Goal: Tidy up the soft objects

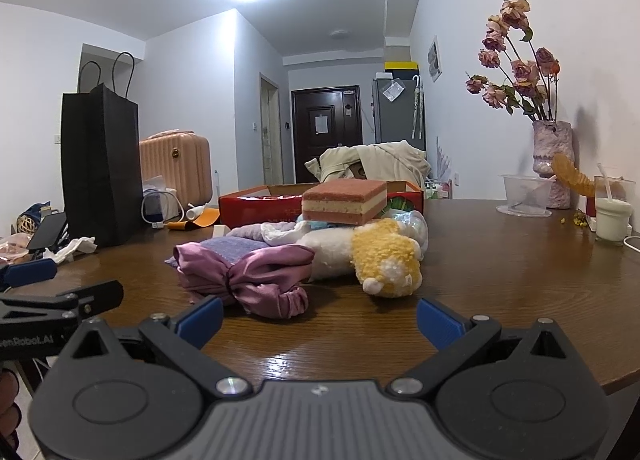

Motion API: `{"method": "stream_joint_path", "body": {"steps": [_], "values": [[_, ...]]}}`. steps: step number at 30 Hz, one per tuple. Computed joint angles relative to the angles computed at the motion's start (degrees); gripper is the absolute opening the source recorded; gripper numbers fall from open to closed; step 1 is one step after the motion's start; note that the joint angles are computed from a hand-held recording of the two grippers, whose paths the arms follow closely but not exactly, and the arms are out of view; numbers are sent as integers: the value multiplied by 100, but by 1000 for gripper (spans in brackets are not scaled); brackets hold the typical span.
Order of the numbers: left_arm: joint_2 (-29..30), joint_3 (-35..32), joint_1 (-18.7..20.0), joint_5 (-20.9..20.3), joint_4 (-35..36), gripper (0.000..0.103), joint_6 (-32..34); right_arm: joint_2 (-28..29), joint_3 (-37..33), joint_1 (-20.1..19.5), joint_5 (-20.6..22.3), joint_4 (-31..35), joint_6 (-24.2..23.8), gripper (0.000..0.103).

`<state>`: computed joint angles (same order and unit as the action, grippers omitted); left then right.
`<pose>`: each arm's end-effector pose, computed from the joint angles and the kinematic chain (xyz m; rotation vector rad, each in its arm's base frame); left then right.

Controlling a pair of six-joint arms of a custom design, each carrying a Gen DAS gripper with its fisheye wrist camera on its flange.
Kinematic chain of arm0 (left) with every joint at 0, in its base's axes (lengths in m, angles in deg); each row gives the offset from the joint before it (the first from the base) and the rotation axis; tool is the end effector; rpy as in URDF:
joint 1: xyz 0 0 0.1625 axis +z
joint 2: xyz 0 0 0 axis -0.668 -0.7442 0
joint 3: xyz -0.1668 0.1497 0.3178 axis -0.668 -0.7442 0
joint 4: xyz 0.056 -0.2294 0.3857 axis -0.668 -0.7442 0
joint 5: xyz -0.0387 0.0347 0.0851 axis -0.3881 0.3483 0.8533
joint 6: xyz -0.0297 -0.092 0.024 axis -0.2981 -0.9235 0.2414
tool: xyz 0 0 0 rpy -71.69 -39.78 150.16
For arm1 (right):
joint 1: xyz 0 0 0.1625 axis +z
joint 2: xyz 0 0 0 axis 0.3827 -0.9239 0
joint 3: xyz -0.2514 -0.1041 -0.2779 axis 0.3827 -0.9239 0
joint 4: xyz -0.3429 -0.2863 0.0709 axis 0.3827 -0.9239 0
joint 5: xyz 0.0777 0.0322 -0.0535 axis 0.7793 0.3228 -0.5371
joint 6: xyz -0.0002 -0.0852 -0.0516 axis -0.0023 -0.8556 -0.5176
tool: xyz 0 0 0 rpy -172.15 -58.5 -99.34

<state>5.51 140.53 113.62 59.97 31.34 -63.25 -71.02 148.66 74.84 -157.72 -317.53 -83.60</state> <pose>-0.0796 -0.6793 0.1110 1.3127 2.1048 -1.4075 0.1589 -0.5785 0.0314 0.2513 -1.7661 1.5909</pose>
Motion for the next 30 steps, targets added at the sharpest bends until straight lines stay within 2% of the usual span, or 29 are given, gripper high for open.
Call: {"method": "stream_joint_path", "body": {"steps": [30], "values": [[15, -40, 3, -30, 36, 103, -23, 12, 1, -18, 24, 27, 38, 103]]}}
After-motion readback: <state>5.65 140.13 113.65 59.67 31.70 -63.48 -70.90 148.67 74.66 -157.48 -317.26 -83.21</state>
